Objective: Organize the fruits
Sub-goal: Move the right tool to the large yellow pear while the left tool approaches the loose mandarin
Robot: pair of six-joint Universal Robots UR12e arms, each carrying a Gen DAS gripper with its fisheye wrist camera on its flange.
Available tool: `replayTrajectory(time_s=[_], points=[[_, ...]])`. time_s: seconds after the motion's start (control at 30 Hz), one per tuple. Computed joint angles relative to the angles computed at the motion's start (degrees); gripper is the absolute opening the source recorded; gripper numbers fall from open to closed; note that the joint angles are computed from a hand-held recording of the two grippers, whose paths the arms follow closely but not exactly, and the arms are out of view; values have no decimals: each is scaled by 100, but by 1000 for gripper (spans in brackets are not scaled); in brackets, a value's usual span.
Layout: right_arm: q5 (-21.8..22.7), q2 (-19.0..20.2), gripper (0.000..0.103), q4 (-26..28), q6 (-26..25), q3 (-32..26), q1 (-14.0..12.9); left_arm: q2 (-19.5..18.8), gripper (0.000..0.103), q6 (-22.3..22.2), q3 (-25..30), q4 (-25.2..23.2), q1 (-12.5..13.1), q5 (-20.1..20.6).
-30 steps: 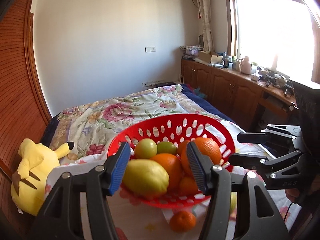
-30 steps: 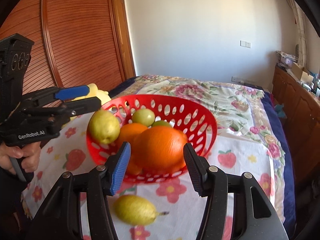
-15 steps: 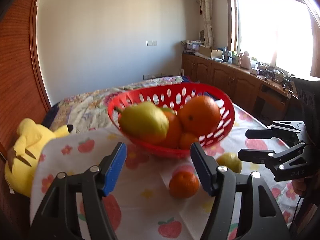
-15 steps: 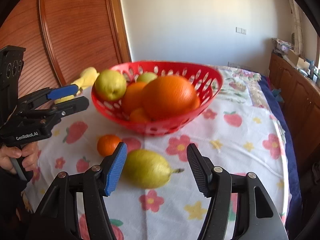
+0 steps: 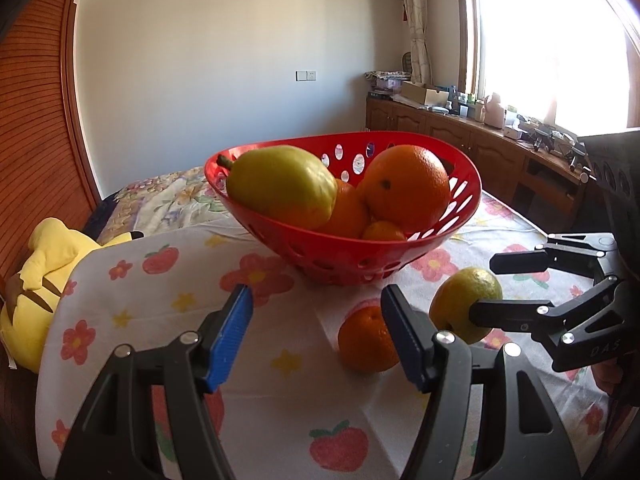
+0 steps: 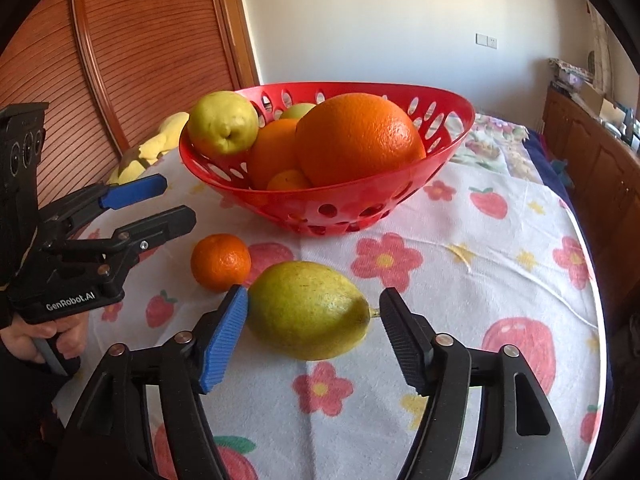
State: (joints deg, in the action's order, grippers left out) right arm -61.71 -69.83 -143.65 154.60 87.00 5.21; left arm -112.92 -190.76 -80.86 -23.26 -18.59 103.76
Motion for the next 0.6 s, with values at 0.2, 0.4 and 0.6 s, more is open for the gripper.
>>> replayTrajectory(time_s=[0.2,0.4,0.6], points=[[-21,47,78,111,-27,-61,39,-13,67,-8,-13,-55,8,-42],[-314,115,78,219,-141,-122,139,-15,67,-58,2,-130,23,-62],[-342,125,75,159,-90,-73,122,-16,67,-93,11,-166,27,-86]])
